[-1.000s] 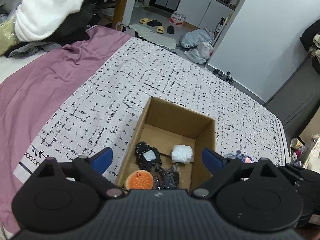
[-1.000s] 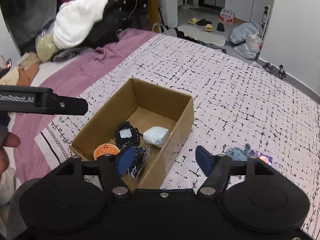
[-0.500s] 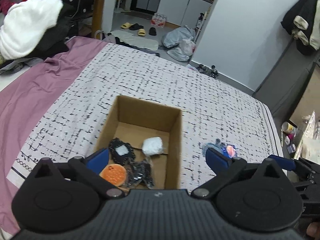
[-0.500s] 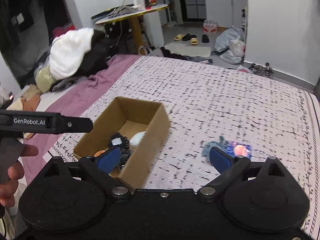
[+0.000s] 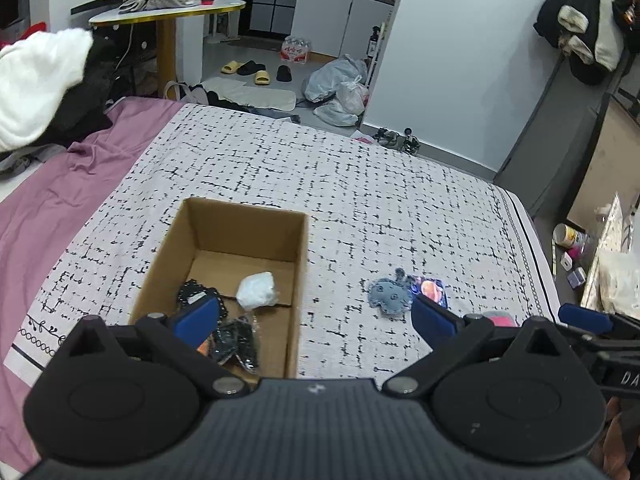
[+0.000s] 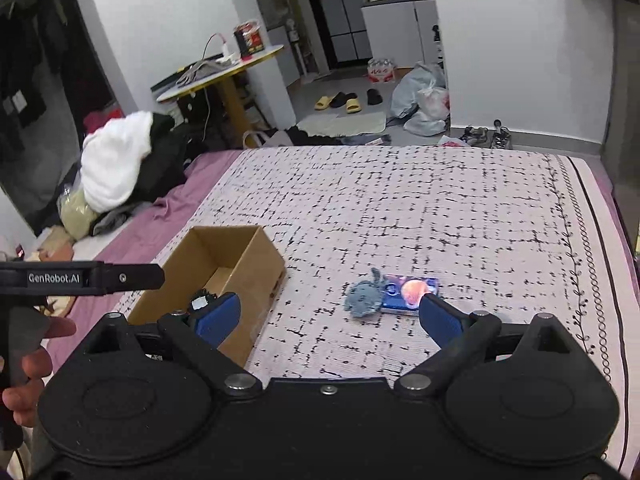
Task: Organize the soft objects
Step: 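Open both grippers in the box and move toward the grey plush and blue packet, then grasp the grey plush with pink heart with the left gripper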
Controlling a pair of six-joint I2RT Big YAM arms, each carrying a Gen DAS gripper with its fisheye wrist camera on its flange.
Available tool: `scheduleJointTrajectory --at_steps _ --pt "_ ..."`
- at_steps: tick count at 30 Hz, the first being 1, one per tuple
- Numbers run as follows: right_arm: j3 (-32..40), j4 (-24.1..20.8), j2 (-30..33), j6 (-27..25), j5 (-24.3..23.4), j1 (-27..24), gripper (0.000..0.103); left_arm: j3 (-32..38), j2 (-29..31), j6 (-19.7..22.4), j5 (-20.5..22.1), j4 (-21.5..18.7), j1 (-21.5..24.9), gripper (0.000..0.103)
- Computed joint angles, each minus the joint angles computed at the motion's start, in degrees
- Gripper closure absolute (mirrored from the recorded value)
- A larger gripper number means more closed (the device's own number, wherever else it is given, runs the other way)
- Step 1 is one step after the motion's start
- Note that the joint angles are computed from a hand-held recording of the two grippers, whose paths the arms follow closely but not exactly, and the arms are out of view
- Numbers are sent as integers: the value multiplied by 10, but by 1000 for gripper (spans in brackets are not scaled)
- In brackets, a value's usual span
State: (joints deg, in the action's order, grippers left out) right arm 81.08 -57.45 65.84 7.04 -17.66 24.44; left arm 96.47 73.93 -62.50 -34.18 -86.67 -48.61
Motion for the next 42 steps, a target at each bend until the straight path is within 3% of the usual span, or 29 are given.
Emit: scheduleJointTrajectory --at_steps 13,18,23,25,30,35,42 --pt "-83 60 -33 51 -88 -112 0 64 81 -25 -18 -33 -42 1" --pt "-111 73 -33 73 -92 -135 0 72 105 -26 -5 -20 -46 1" --pt "-122 72 -28 81 -60 -152 0 92 140 -17 8 -4 -49 2" --pt "-124 73 -22 100 -73 -167 2 98 151 -15 7 5 -51 3" --pt "-133 69 -6 135 -98 -195 26 117 182 -3 13 34 -49 6" --pt "-141 77 12 169 -89 -209 50 147 220 21 37 64 -43 22" --pt "-135 71 52 185 -94 -218 62 188 270 34 75 88 -26 49"
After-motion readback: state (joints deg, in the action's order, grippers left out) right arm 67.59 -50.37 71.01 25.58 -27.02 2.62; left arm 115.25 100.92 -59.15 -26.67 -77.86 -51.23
